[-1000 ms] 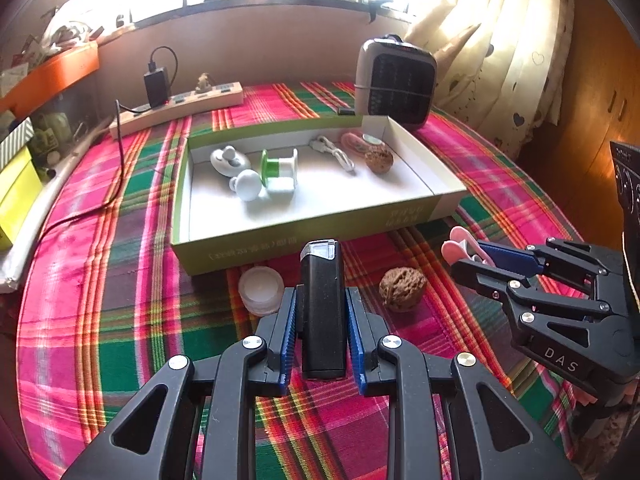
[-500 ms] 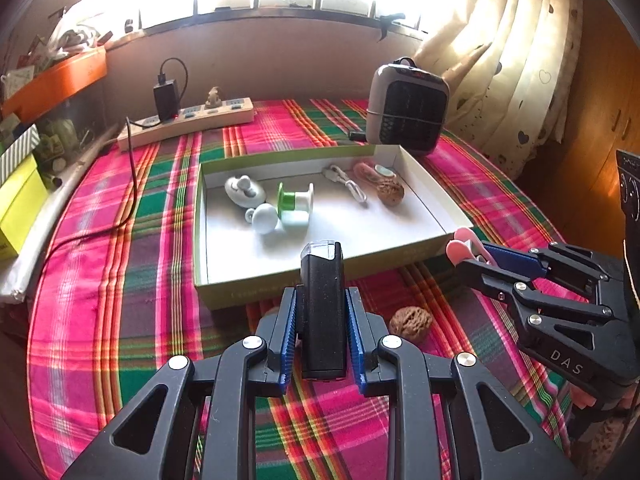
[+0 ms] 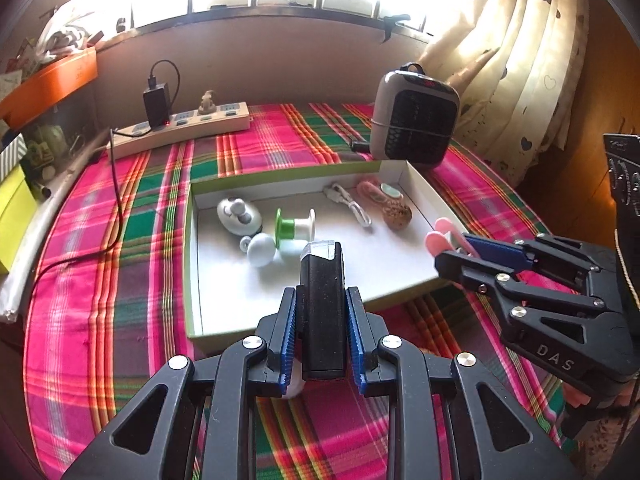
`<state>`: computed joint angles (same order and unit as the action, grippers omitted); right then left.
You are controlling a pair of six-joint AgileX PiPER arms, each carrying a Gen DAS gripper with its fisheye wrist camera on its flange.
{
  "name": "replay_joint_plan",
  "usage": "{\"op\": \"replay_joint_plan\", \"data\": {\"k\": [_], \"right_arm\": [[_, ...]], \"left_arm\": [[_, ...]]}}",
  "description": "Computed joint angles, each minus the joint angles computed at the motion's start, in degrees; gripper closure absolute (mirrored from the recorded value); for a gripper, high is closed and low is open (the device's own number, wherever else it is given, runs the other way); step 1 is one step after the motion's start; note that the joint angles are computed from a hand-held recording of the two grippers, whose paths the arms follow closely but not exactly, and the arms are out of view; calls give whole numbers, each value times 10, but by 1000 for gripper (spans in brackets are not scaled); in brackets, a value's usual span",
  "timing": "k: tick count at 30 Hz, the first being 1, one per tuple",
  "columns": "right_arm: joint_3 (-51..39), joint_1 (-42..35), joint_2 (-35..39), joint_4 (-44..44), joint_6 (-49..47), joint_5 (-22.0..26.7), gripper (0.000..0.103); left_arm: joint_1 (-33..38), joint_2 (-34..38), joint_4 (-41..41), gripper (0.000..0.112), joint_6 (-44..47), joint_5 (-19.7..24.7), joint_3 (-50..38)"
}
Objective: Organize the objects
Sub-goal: 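Lower the flashlight and ear hook with both tools into the box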
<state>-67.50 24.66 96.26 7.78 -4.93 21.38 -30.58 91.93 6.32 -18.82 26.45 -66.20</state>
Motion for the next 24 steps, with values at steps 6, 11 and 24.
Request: {"op": "replay_joint_plan", "data": {"k": [6,11,24], "right_arm": [[-60,-12,47,34,-35,22,78],[-115,-18,90,52,-57,52,78],[-236,-26,180,68,-80,110,78]], "left_arm": [[12,31,-19,91,22,6,-28],[16,53,-30,91,34,9,-47],[18,96,-30,91,47,20,-90]]}}
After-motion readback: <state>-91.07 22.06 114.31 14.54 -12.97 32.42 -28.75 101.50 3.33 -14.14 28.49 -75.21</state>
